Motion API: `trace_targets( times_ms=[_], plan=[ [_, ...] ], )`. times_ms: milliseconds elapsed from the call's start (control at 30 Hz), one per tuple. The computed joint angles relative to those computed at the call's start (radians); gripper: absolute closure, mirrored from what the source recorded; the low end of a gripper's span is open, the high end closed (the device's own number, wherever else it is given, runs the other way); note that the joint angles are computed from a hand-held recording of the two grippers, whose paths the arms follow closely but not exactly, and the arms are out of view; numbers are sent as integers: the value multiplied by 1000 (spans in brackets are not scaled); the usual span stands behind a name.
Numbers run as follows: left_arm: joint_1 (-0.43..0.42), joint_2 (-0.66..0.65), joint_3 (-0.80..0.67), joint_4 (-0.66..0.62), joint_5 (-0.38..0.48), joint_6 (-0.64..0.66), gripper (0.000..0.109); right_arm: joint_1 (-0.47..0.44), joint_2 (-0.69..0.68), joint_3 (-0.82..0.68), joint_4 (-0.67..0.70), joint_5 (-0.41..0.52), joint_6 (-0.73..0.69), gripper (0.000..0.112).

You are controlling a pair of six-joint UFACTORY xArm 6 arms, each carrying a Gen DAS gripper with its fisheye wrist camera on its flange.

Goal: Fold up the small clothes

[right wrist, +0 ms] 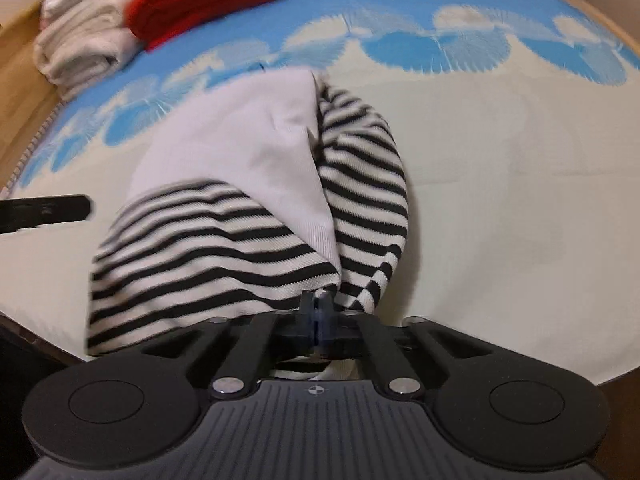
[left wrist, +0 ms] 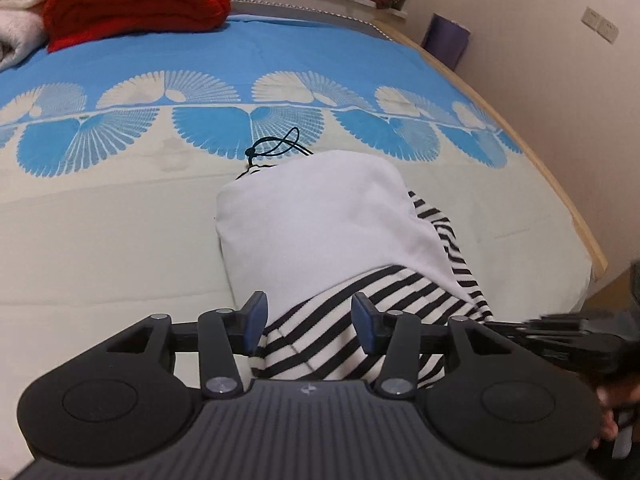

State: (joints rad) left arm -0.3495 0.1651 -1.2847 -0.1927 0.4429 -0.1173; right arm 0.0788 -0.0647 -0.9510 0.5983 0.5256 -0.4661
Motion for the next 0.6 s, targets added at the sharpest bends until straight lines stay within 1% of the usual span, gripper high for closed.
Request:
trace_targets(
  times_ms=[67,133,200,267,333,400,500,567,600],
  plan=[
    [-2,1,-2,-32,3,0,56,-18,-55,34,127,-17,-88,112],
    [-7,1,-4,-69,5,21,54,-57,-119,62,269,-5,-182,112],
    [-17,0,-6,-87,9,42,51,-117,-172,86,360,44,-216,112],
    [-30,5,-11,-113,10,79,49,-169,-212,105,400,100,-236,112],
    [-43,10,-15,-135,17,113,48,-191,-237,124,374,115,-243,112],
    [-56,15,-18,-146,27,140,48,-218,-246,132,334,152,-233,112],
    [-70,36,-36,-139,57,163,48,-234,-222,121,218,201,-167,112],
    [-75,67,-63,-90,101,142,48,-226,-188,104,115,235,-109,112],
    [-77,87,-82,-45,132,117,48,-209,-168,98,51,236,-85,112]
  ],
)
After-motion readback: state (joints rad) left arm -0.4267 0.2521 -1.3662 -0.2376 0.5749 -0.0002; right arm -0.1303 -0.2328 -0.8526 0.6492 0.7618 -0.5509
